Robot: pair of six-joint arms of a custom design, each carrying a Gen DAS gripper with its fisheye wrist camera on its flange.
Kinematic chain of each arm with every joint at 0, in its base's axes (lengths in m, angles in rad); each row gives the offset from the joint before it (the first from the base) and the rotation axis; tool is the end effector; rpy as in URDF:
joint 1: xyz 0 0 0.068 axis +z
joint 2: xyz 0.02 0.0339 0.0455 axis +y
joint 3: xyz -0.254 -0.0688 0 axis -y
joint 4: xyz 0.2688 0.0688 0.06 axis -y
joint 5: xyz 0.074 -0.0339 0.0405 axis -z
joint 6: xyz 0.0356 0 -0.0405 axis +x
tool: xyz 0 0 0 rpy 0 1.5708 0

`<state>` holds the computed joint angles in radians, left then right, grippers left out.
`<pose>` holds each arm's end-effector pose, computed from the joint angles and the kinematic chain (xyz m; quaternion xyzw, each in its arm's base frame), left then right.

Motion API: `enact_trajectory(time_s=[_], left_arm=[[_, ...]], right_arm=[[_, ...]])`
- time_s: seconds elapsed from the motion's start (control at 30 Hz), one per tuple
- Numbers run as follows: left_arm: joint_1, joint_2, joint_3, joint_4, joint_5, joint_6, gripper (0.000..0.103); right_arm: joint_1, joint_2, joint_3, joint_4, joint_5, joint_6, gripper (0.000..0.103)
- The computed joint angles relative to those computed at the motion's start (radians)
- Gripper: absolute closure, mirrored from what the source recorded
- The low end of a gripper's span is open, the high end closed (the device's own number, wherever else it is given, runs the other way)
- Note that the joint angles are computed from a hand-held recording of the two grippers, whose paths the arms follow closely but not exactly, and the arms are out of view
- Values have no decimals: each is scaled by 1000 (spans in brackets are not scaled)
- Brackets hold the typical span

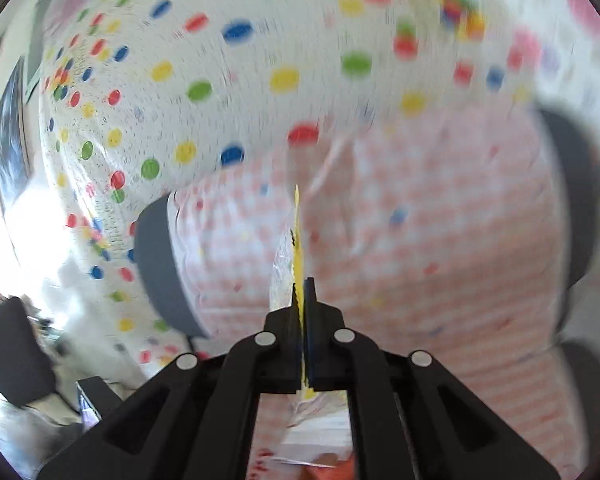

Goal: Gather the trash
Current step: 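Grasp the white paper bag with the left tool while the right lifts the plastic bag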

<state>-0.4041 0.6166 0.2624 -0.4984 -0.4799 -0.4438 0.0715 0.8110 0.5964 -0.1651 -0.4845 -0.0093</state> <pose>0.1491 -0.0459 0.1439 -0.1016 0.9076 0.0624 0.4027 0.2167 0.0321 0.2599 -0.1669 0.7976 0.2154 0.5381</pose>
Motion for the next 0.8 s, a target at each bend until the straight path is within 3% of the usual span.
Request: enact_trajectory(time_s=[0.1,0.17,0.27,0.33,0.47,0.53,0.63,0.8], left_arm=[[-61,45,23,3,-10,-51,15],[-99,91,49,20,-16,-73,15],[-143,207,109,73,-14,-92,15],[-161,288,155,108,-2,-105,16],[-125,506,287,191,144,-112,17],[-108,624,361,208,189,-115,23],[-101,797,494,149,213,-130,26],[-109,976,637,72,173,-131,31]], right_arm=[[8,-193,-81,-52,175,-117,102],[-44,-306,-136,-95,211,-207,102],[-185,-367,-178,-158,137,-279,102],[-326,-362,-202,-185,32,-318,102],[-455,-334,-242,-212,-71,-357,102],[-520,-303,-250,-215,-124,-382,102],[-589,-244,-249,-209,-188,-409,102],[-621,-203,-247,-206,-220,-447,102]])
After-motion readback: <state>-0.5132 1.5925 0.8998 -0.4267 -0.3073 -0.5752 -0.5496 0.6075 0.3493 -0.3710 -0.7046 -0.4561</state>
